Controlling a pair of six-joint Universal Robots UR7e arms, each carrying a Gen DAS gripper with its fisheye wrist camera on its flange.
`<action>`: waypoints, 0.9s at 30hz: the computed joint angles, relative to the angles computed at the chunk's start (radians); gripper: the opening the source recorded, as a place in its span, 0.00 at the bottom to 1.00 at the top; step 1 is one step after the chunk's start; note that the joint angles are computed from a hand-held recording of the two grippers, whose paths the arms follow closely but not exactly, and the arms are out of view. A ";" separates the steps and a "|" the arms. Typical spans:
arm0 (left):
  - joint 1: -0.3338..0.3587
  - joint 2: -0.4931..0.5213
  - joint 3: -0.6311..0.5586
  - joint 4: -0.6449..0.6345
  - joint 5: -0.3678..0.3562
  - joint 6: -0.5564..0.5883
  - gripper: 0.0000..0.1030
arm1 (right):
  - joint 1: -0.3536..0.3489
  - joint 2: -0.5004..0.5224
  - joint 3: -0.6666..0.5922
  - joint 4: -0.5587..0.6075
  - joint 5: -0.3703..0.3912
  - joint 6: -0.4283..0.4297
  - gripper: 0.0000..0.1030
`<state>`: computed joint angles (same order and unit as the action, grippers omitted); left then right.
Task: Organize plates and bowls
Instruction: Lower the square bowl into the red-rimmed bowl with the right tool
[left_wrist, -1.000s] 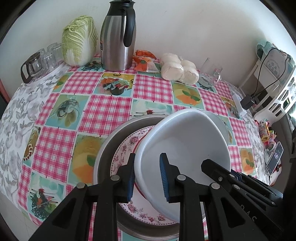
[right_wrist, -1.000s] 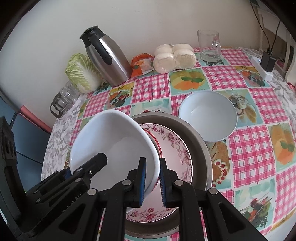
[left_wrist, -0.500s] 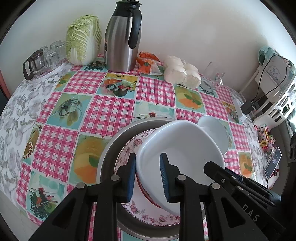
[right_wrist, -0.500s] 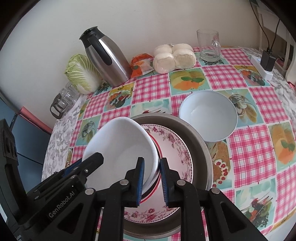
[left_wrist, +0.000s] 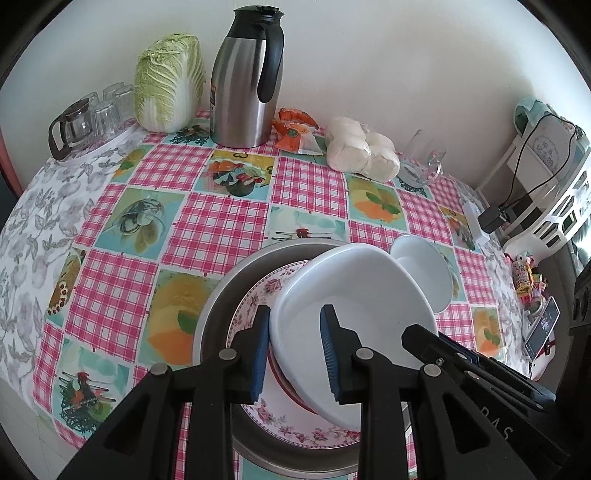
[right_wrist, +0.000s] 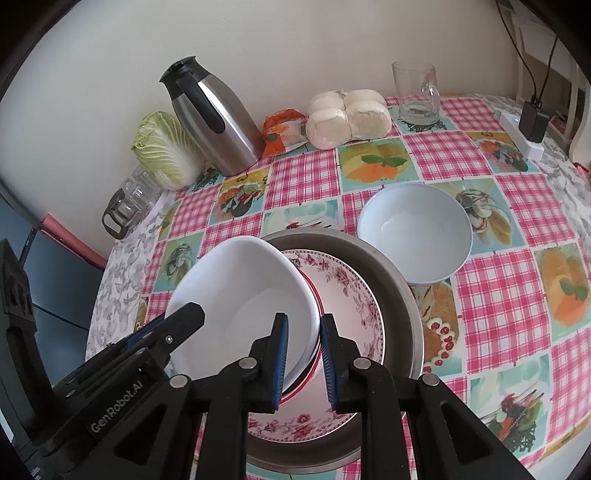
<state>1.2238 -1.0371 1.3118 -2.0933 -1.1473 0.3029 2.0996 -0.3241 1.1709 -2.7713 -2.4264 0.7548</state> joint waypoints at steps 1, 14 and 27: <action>0.000 -0.001 0.000 0.001 -0.001 -0.001 0.27 | 0.000 0.000 0.000 -0.002 0.002 -0.001 0.20; -0.002 -0.006 0.005 -0.004 0.002 -0.004 0.32 | 0.000 -0.003 0.003 -0.004 0.023 0.014 0.20; -0.004 -0.002 0.006 0.002 0.012 -0.002 0.33 | 0.002 -0.003 0.003 -0.011 0.024 0.008 0.20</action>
<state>1.2203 -1.0395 1.3174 -2.0913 -1.1348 0.3011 2.1014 -0.3275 1.1736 -2.7819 -2.4024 0.7627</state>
